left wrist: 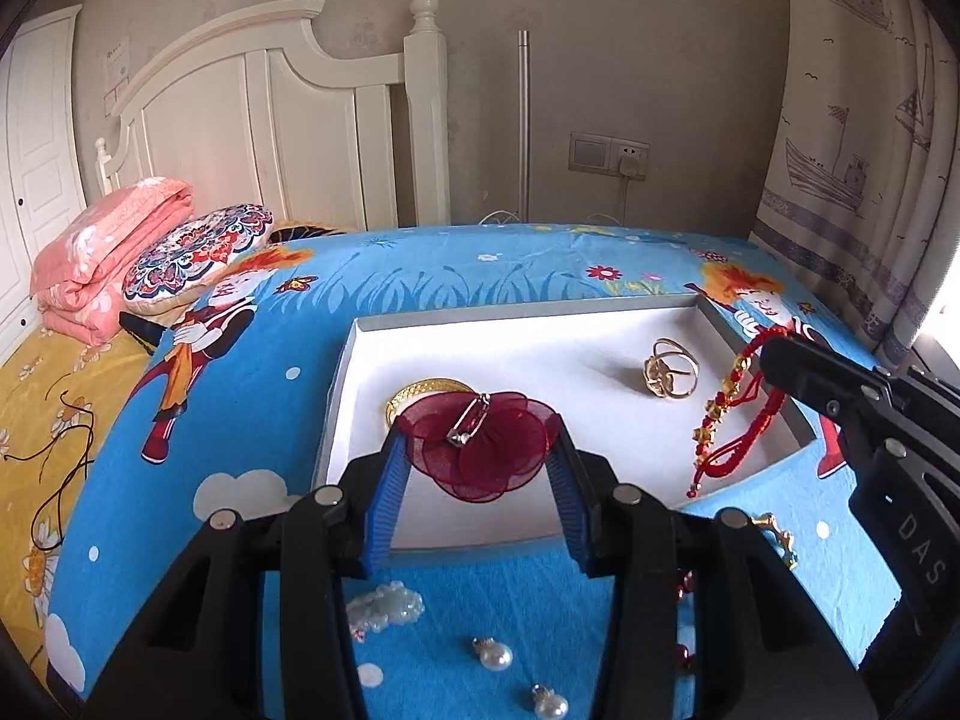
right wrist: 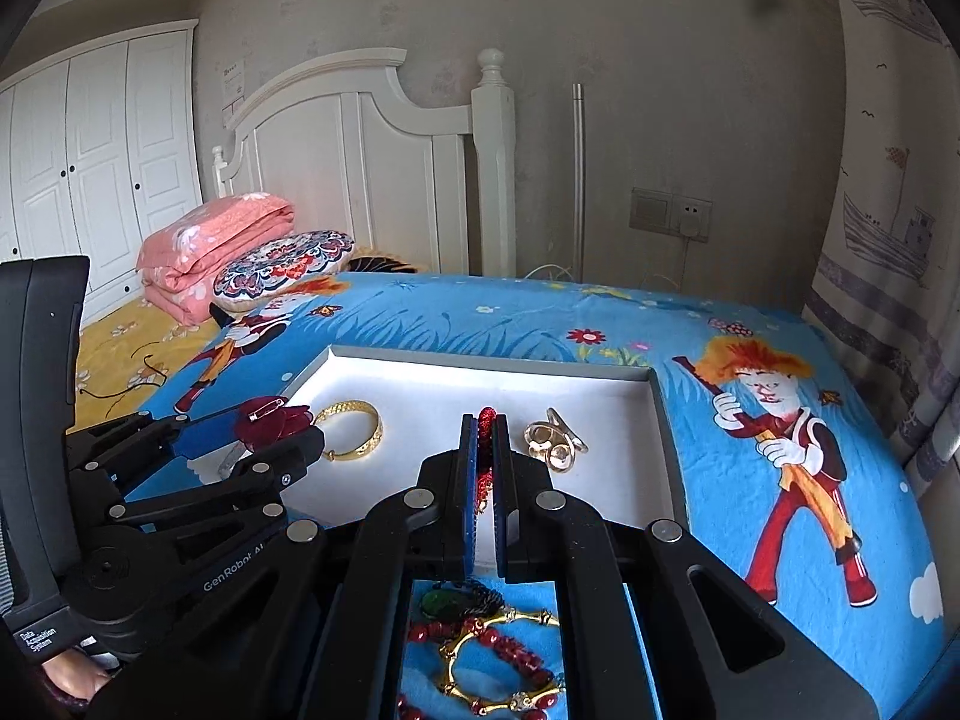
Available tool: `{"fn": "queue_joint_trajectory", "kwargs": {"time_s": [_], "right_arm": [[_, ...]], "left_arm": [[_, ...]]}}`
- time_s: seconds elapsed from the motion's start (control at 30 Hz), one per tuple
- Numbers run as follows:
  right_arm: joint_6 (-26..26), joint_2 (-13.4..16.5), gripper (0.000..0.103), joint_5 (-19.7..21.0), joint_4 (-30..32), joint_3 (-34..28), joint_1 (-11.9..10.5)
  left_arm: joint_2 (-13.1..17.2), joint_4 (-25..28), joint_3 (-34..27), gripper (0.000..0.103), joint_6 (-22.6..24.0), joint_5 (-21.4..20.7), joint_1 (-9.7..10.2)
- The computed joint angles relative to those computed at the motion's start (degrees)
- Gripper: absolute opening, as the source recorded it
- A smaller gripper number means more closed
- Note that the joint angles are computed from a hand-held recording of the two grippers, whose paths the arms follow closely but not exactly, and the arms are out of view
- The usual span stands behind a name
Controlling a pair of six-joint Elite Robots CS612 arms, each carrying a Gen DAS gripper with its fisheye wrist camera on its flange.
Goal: Organize jewelry
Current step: 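Lower pendant and red string bracelet into the tray and open both grippers, then grasp the gold bamboo-link bracelet with the right gripper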
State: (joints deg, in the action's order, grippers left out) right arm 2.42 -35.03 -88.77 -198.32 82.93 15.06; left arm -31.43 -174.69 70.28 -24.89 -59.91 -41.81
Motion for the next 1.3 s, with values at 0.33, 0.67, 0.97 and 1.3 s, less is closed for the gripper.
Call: {"fn": "queue_joint_trajectory", "kwargs": {"time_s": [0.33,0.67,0.97,1.3], "right_arm": [[-0.7,3.1,0.005,-1.2,6.7,-7.8,-0.3],[-0.3,5.3,0.012,-1.2,15.4,-12.2,-0.4],[0.9,4.1,0.041,-1.4,12.2,-9.4,-1.0],[3.9,0.2,0.041,0.0,3.7,1.5,-1.9]], "left_arm": [[4.4,10.0,-10.2,0.044,-1.8,-2.0,2.37],[6.4,14.9,-14.2,0.060,-3.8,-2.0,3.13],[4.3,12.3,-9.9,0.070,-4.9,1.5,2.46],[-0.2,0.2,3.5,0.094,-7.5,8.9,-0.71]]}}
